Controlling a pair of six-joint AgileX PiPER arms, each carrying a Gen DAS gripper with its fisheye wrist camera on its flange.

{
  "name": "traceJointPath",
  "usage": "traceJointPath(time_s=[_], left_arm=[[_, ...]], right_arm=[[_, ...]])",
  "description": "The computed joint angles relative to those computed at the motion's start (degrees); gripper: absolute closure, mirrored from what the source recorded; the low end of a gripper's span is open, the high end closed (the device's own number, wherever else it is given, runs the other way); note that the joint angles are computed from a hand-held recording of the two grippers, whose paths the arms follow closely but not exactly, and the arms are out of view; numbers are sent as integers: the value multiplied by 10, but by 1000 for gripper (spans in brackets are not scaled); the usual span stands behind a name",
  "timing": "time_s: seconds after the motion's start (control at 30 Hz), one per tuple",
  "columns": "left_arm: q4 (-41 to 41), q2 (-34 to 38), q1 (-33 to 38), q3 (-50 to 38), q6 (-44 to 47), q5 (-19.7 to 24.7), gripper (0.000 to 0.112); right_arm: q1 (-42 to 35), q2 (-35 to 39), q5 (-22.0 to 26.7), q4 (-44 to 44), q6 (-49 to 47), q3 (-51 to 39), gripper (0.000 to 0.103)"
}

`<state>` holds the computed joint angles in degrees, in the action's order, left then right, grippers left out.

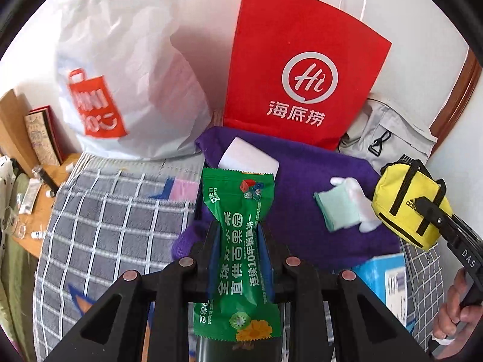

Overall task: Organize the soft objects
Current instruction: 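Carry the yellow bag with the right tool while the left tool carries the packet toward the towel, then open the left tool to drop the packet while the right tool releases the yellow bag onto the towel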

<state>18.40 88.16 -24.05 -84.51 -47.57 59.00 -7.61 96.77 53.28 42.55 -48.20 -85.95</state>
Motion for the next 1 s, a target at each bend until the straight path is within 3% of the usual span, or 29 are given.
traceJointPath(time_s=[0.33,0.5,0.63,1.0], left_arm=[[-48,102,52,-89,62,-13,89],[-89,132,77,-91,85,-36,89],[-111,145,86,-85,99,-58,89],[-147,185,88,-101,138,-76,88]], right_arm=[[52,105,-12,-64,47,-95,85],[52,153,18,-81,70,-147,85],[38,185,75,-60,62,-189,83],[53,212,59,-109,89,-206,80]])
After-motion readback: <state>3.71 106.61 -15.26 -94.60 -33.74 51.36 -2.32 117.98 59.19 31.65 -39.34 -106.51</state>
